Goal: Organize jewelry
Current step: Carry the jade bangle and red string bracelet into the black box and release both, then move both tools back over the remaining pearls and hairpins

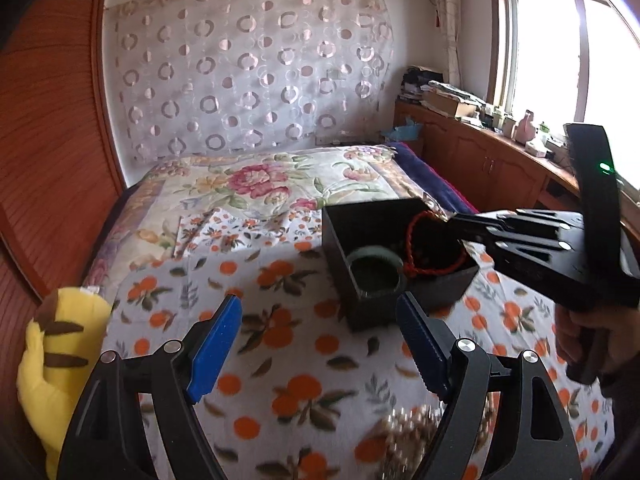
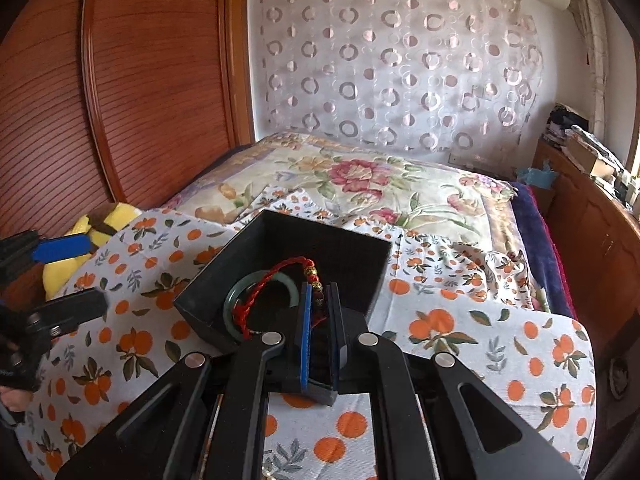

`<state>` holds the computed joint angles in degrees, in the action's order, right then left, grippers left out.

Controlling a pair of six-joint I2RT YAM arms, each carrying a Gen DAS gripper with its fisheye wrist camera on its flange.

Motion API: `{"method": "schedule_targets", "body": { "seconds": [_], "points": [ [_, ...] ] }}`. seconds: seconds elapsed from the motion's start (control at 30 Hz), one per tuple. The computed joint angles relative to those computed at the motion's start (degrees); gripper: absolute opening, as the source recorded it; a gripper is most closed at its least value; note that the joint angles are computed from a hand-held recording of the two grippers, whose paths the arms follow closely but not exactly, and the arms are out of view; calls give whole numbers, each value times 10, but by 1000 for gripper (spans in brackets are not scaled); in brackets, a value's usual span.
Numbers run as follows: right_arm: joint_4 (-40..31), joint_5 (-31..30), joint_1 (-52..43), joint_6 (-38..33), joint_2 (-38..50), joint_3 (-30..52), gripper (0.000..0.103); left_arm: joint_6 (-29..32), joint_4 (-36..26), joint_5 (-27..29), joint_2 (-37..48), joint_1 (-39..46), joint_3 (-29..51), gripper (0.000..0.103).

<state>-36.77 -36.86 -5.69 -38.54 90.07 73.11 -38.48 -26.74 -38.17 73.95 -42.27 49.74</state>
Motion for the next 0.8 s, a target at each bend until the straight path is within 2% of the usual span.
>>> {"method": "schedule_targets", "body": {
  "seconds": [0.07, 0.1, 0.17, 0.43, 0.8],
  "points": [
    [1, 5, 1, -8, -4, -9, 11, -26, -6, -4, -21, -17, -23, 76],
    [1, 3, -1, -10, -6, -12, 20, -40, -3, -2, -31, -24, -37, 76],
    [3, 0, -8, -11, -9, -16, 32, -68, -2, 2, -45, -38, -62, 76],
    [-43, -48, -61, -65, -40, -25, 32, -139, -41, -23, -57, -102, -92, 76],
    [-191, -88, -154, -259, -104, -92, 32, -223, -94, -47, -57, -180, -95, 77]
  ]
}}
